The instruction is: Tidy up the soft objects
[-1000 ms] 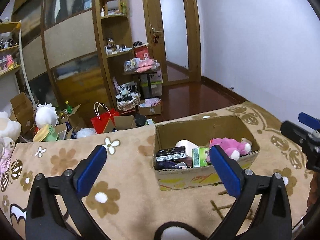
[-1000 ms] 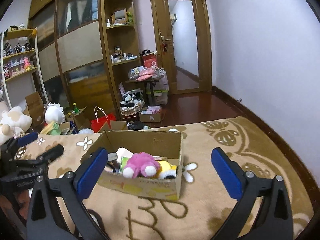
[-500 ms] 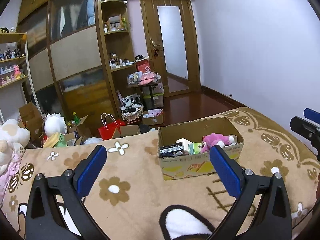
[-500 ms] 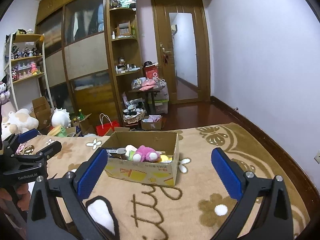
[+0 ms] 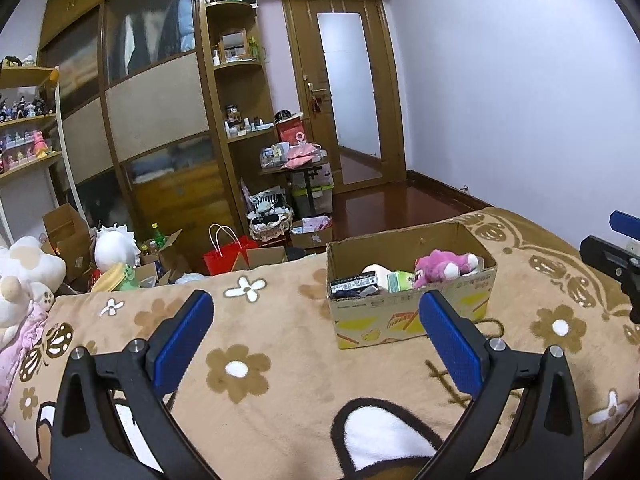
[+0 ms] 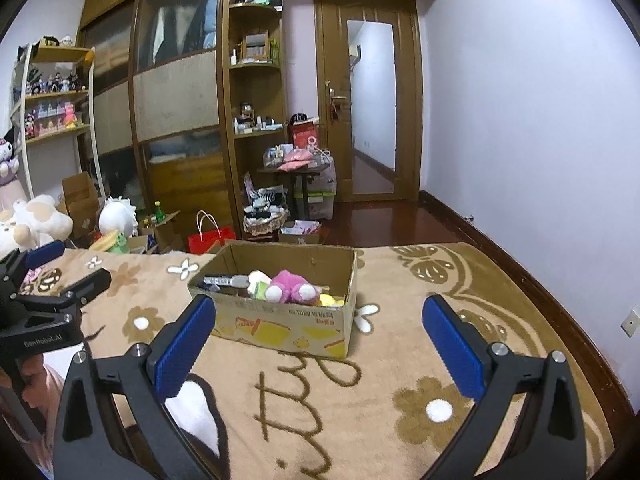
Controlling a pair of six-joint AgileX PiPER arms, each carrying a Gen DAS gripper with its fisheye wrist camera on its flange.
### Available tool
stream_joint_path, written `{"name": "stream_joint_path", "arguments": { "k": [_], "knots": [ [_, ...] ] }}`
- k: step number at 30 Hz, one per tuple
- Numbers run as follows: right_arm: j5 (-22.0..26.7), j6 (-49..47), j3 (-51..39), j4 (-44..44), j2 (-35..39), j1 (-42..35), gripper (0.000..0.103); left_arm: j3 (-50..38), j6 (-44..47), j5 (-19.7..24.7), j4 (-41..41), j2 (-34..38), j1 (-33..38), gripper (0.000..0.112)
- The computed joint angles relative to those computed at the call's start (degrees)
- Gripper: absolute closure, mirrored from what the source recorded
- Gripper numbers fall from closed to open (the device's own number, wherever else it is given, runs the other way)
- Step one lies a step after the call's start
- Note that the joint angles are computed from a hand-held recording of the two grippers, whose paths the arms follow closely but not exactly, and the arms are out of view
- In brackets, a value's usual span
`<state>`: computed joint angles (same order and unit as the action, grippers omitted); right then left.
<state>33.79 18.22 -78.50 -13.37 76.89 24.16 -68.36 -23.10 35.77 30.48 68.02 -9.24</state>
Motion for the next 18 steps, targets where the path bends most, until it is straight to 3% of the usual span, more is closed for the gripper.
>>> {"name": "stream_joint_path", "arguments": {
  "k": [18],
  "knots": [
    [-0.4,0.6,1.4,1.2,1.3,-0.7,0.000,2.6,2.0,-2.1,-2.6,0.7,2.2,0.010]
  ]
}}
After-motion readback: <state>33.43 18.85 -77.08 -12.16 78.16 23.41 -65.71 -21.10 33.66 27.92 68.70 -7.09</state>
